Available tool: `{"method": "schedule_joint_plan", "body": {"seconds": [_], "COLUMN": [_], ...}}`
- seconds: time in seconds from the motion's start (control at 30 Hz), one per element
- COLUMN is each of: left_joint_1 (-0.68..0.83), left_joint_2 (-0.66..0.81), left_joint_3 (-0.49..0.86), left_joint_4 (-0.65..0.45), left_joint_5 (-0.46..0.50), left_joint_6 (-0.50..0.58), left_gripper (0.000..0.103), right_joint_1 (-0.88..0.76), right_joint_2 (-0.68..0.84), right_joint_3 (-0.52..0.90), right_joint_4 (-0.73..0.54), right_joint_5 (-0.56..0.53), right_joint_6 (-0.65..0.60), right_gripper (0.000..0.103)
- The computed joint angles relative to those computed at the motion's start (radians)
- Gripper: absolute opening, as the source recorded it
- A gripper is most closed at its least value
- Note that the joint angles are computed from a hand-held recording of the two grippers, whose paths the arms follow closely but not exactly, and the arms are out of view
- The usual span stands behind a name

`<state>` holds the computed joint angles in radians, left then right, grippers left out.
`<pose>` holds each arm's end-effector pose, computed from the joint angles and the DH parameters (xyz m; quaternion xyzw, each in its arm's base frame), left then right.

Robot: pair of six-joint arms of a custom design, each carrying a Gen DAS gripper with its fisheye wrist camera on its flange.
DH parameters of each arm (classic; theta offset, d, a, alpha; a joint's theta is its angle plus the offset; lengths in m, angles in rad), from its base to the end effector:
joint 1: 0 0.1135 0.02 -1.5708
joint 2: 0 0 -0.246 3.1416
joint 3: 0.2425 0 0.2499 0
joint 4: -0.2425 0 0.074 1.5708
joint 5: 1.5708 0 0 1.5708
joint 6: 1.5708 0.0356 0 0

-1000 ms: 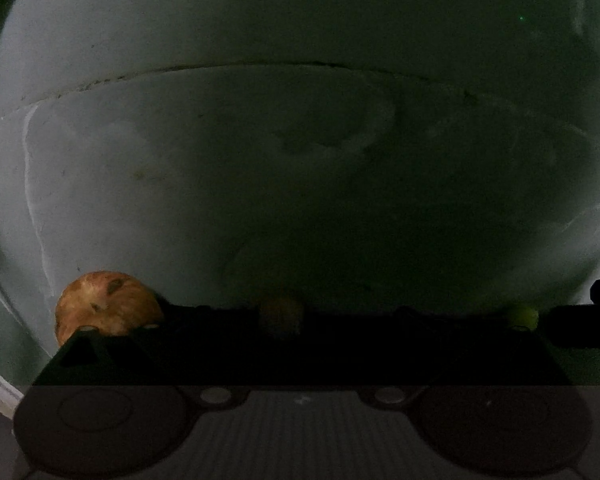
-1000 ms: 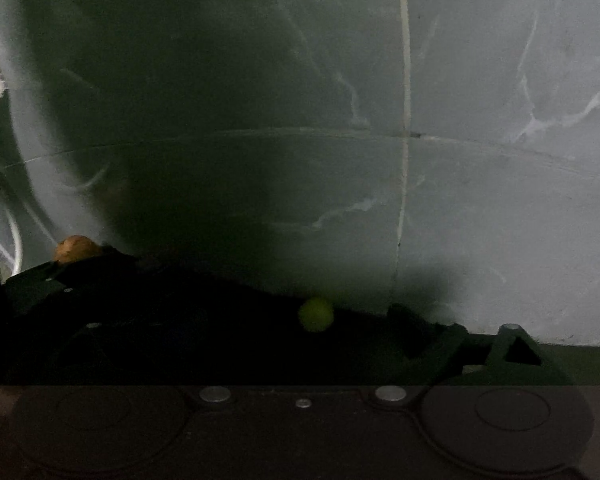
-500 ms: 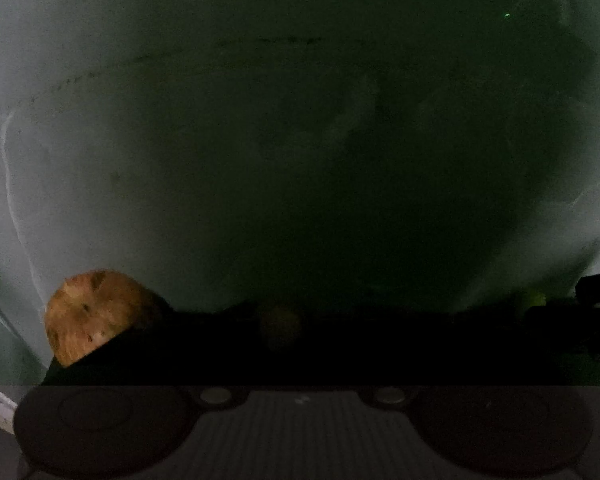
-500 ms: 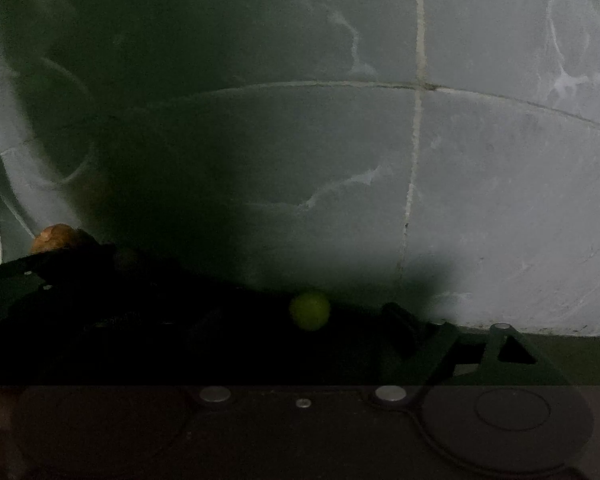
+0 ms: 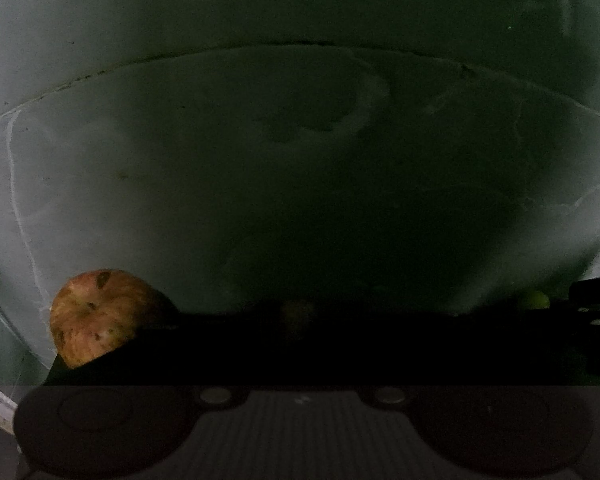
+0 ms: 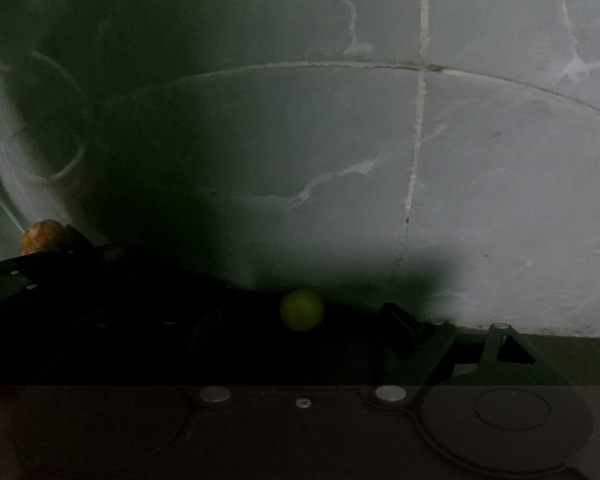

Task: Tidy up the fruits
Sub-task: 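Move the left gripper to the small brown fruit while the right approaches the green grape, then grasp the small brown fruit with the left gripper while the right grasps the green grape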

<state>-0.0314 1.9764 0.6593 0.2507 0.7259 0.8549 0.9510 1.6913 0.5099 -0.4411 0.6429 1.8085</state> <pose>0.2838 -0.0326 0.0317 0.4682 0.7798 -0.2217 0.3514 0.1288 0.1438 0.0537 0.3869 0.8660 -0.0841 0.3054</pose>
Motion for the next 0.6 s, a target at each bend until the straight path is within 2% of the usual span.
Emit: {"method": "schedule_joint_plan", "body": {"seconds": [0.1,0.2,0.4,0.43,0.5,0.6], "left_joint_1": [0.020,0.011,0.024,0.025,0.024,0.010], "left_joint_2": [0.008,0.029,0.032,0.031,0.033,0.016], "left_joint_3": [0.040,0.061,0.076,0.077,0.078,0.063], "left_joint_4": [-0.056,-0.051,-0.079,-0.081,-0.077,-0.066], "left_joint_5": [0.013,0.007,0.014,0.013,0.009,-0.002], "left_joint_6": [0.023,0.009,0.028,0.028,0.024,0.006], "left_gripper": [0.029,0.029,0.029,0.029,0.029,0.029], "right_joint_1": [-0.009,-0.020,-0.033,-0.030,-0.019,-0.019], "right_joint_2": [0.014,0.031,0.085,0.095,0.122,0.135], "right_joint_3": [0.003,0.008,0.053,0.064,0.097,0.119], "right_joint_4": [0.010,0.023,0.005,0.000,-0.028,-0.048], "right_joint_5": [-0.008,-0.015,-0.006,-0.003,0.004,0.005], "right_joint_6": [-0.011,-0.027,-0.061,-0.070,-0.087,-0.091], "right_gripper": [0.079,0.072,0.068,0.064,0.039,0.030]}}
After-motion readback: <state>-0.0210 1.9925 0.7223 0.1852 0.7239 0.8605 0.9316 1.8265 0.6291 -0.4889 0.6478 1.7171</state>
